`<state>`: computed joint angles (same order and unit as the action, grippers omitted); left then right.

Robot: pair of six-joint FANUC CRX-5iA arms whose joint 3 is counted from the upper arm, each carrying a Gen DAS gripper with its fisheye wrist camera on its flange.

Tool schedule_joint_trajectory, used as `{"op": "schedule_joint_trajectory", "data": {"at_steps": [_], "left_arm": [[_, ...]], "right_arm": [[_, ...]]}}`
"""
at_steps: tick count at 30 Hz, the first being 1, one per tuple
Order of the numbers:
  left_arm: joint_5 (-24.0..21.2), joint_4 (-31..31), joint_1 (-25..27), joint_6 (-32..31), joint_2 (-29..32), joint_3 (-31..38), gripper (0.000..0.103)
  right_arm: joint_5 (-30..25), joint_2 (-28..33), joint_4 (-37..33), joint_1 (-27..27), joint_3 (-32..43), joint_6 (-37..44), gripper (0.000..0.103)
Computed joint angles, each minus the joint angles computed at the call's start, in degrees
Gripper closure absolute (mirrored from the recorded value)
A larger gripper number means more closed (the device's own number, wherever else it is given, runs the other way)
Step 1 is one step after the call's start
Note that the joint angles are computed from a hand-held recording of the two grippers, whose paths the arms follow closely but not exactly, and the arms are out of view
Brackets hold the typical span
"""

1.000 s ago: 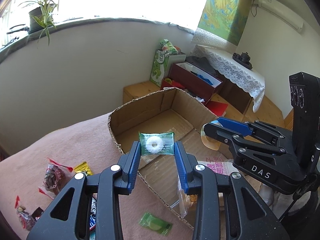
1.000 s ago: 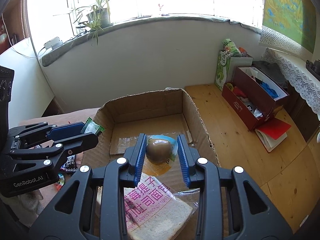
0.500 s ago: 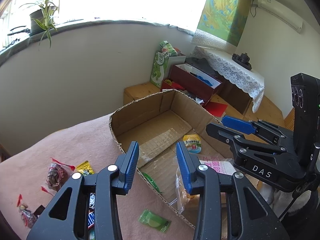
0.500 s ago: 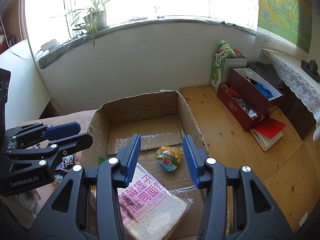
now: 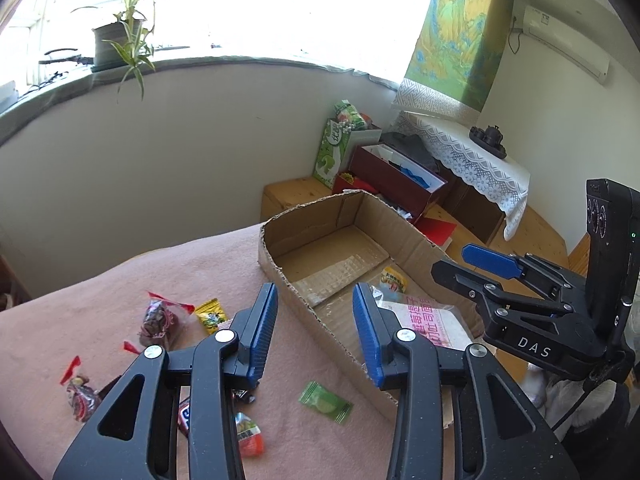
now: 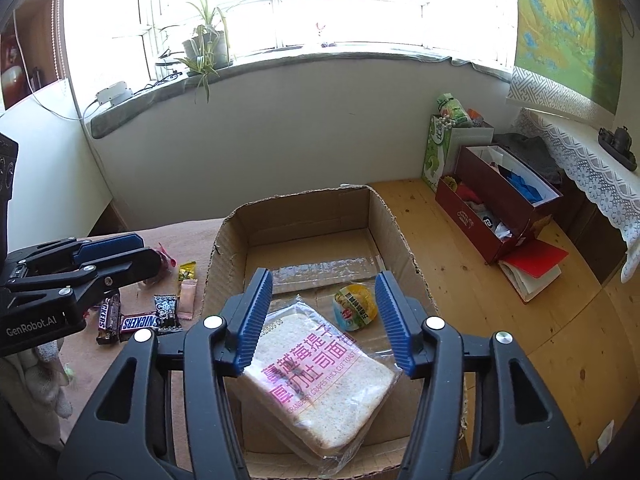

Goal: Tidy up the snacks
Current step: 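Open the left gripper over the box and move it back to the table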

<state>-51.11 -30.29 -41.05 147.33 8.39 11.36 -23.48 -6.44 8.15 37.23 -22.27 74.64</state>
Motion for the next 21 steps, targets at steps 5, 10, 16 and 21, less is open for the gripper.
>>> {"op": "schedule_joint_trajectory", "data": {"at_steps": [5,10,16,21], "left_arm": [[-2.79,-3.66,-1.86,4.66,-4.4,-3.32,0.065],[-7.87,-8.01,-4.45,10.76,-9.73,-7.67,0.065],[-15.58,-11.86,-8.5,18.44,-15.69,-13.08,0.065],[-20.94,-12.67,-11.88,23.75,-18.24,-16.41,0.065]], "right_arm": [[-0.18,-3.14,-0.62,2.57,-2.12,0.21,0.04],[-1.66,-5.68,-5.5,5.66,-2.67,4.76,0.04],[-2.98,-6.43,-8.83,10.46,-3.15,7.47,0.04],[-3.66,-4.82,-9.33,13.92,-3.24,7.61,0.04]]}}
